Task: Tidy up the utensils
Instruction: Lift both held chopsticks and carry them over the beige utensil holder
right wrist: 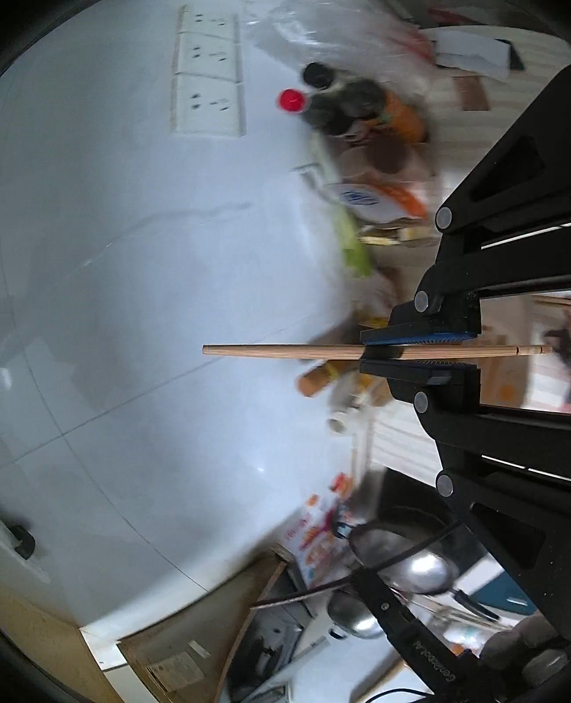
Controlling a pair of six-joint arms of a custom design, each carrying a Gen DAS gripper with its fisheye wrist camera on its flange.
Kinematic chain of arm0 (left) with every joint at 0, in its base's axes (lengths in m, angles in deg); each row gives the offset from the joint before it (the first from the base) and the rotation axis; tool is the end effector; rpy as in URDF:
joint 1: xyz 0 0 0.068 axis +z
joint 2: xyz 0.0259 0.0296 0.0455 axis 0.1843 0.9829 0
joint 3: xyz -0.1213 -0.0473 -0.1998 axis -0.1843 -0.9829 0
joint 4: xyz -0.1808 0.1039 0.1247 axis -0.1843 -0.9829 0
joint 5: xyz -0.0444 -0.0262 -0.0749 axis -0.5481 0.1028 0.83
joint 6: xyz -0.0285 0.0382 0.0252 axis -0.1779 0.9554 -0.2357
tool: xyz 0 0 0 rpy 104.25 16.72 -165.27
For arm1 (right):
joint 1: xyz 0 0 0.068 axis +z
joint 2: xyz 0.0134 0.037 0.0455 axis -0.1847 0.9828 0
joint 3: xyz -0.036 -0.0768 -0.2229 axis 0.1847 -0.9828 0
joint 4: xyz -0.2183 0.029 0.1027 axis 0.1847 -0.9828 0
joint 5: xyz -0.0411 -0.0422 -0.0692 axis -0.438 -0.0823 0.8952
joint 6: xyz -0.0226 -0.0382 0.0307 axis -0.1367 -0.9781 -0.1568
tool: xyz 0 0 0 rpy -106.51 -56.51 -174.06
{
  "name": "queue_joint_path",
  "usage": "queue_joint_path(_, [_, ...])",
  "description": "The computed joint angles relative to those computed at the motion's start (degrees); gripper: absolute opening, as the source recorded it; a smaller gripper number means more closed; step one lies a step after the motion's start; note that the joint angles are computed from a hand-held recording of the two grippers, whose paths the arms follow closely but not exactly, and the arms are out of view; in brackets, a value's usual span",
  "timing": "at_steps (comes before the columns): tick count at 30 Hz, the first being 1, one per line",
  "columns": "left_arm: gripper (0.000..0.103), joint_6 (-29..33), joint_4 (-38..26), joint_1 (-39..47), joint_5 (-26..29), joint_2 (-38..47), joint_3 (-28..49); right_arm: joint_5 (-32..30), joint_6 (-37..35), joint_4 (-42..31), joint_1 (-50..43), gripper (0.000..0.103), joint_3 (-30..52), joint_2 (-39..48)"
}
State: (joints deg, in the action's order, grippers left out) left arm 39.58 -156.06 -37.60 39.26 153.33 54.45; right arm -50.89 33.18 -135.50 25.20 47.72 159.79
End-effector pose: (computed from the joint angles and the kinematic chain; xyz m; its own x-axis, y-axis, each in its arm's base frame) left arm 0.1865 -0.1857 0.4473 -0.6212 -0.1053 -0.7765 0.1065 0.9704 -0.2168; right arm 0.2048 0.1340 0.4242 -0.6398 0.2988 -0.7081 0.0723 0.9406 0.3316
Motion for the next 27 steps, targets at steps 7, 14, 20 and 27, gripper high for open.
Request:
queue_joint_path(7, [0.003, 4.65, 11.6, 7.94, 7.53, 4.23, -5.29, -1.13, -2.72, 9.25, -4.78, 0.006, -0.28, 6.25])
queue_joint_path(14, [0.003, 6.36, 21.13, 11.17, 12.46, 7.16, -10.56, -1.02, -4.89, 18.19, -5.99, 0.006, -5.71, 9.05])
queue_joint_path(20, [0.003, 7.62, 22.95, 10.76, 14.77, 6.59, -15.92, 0.09, -6.2, 23.59, -4.56, 0.006, -14.83, 5.67])
queue_joint_path(27, [0.004, 7.5, 22.39, 9.75, 16.14, 3.68, -20.7, 1.4, -7.71, 25.73, -1.28, 0.007, -23.67, -0.25])
